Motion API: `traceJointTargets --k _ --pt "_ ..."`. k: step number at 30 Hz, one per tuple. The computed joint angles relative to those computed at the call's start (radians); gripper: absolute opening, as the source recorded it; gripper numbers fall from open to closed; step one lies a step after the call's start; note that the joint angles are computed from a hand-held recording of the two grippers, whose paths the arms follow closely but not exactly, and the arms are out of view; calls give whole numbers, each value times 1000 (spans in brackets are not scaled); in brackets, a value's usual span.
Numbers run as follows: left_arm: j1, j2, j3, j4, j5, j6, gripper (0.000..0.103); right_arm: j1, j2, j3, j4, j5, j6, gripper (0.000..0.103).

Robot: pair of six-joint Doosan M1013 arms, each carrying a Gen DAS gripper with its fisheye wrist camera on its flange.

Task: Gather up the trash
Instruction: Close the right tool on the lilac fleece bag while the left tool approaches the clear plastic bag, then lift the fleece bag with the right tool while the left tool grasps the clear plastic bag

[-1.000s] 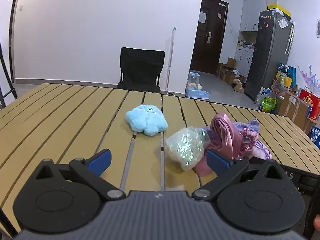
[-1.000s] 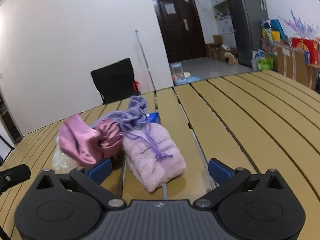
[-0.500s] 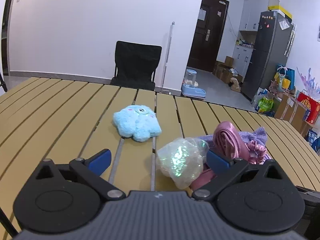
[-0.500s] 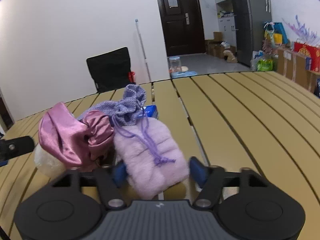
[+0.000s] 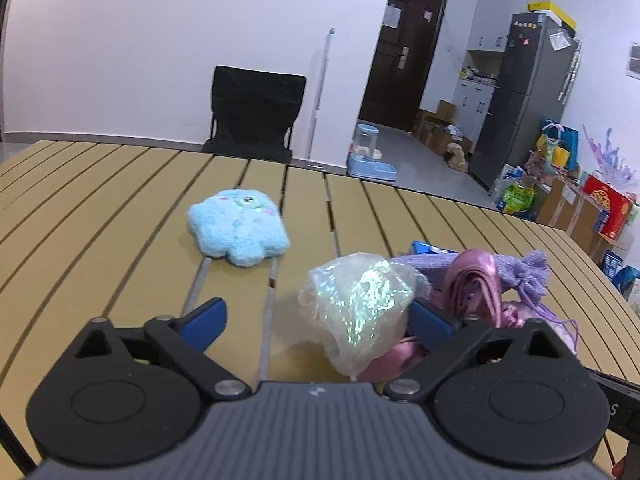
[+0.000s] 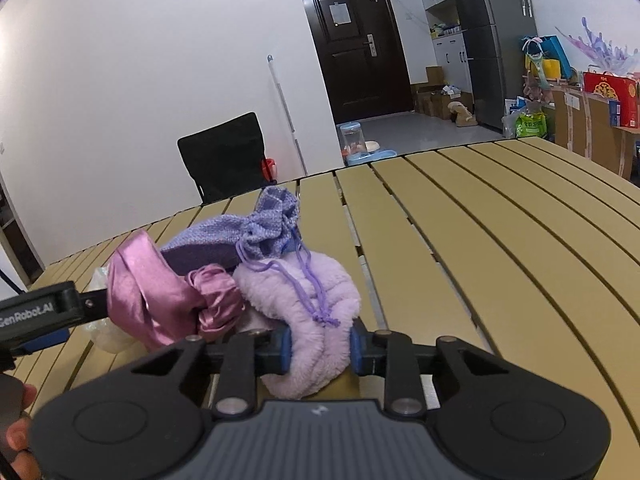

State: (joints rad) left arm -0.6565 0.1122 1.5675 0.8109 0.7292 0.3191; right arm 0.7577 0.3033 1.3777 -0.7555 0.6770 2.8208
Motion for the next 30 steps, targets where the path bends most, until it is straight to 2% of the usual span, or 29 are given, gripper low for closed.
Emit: traceJointTargets --k 2,5,6,7,10,19,30 --pt "0 1 2 7 -11 -12 80 0 -4 4 4 -1 -7 26" --pt "8 -1 9 -13 -48 4 56 -3 -8 10 16 -4 -22 26" --pt "12 -2 10 -26 -61 19 38 -5 -5 4 25 -7 -35 26" --pt "13 -2 10 -36 -69 32 29 -5 -5 3 27 -7 -38 26" --pt "8 -3 15 -2 -69 5 23 -9 -1 -6 34 -3 -46 26" --pt "-17 -33 34 111 -38 -118 19 1 -18 1 -12 14 2 26" --pt "-94 -88 55 164 26 -143 18 21 -86 74 -82 -50 115 26"
